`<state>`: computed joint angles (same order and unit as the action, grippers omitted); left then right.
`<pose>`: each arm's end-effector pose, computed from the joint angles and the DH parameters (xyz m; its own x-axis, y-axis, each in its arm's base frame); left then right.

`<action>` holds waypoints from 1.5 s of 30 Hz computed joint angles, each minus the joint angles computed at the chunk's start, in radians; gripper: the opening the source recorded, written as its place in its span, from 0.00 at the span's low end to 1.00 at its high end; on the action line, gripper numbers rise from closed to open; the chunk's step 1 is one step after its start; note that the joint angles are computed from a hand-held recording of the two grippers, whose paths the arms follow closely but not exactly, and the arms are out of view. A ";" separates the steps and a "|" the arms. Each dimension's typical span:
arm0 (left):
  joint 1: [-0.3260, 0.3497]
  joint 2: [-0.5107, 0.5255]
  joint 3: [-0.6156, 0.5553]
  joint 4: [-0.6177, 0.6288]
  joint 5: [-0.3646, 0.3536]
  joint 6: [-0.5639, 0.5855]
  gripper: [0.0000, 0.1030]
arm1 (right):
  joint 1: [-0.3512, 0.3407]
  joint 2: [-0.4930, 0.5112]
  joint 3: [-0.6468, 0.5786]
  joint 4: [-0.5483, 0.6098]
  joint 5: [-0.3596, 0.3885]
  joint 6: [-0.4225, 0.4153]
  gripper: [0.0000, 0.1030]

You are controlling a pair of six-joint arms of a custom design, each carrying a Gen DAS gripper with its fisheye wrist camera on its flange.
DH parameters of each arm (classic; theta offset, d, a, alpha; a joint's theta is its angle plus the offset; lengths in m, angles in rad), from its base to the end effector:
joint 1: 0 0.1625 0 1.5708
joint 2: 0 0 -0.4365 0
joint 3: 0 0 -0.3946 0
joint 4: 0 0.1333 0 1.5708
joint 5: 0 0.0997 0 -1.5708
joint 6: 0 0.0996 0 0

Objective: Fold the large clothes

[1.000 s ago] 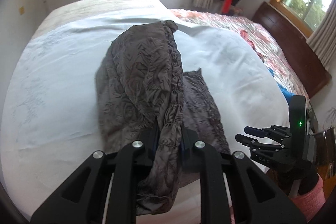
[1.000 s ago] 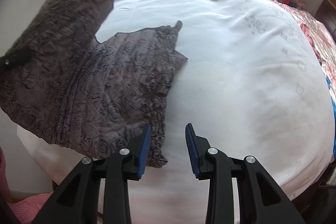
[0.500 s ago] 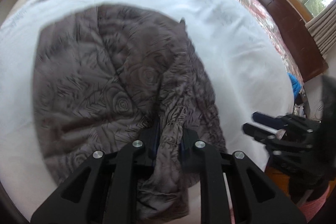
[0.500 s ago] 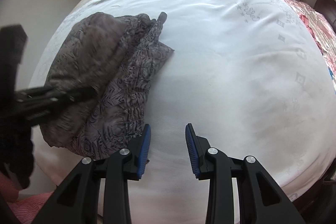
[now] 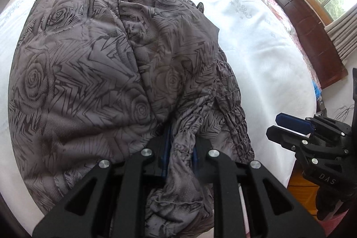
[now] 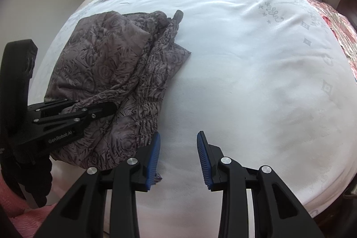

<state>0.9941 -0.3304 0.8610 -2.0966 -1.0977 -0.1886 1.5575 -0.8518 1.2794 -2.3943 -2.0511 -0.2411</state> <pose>-0.3151 -0.8121 0.0153 -0.8340 0.3214 -0.4485 0.3959 0.9147 -0.0807 0.0770 -0.7737 0.2843 -0.8618 -0.0358 0.5061 -0.1993 0.9412 -0.2727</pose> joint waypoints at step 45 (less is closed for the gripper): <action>0.025 -0.268 0.245 -0.114 0.256 -0.128 0.49 | 0.135 0.314 -0.491 0.266 0.024 -0.063 0.13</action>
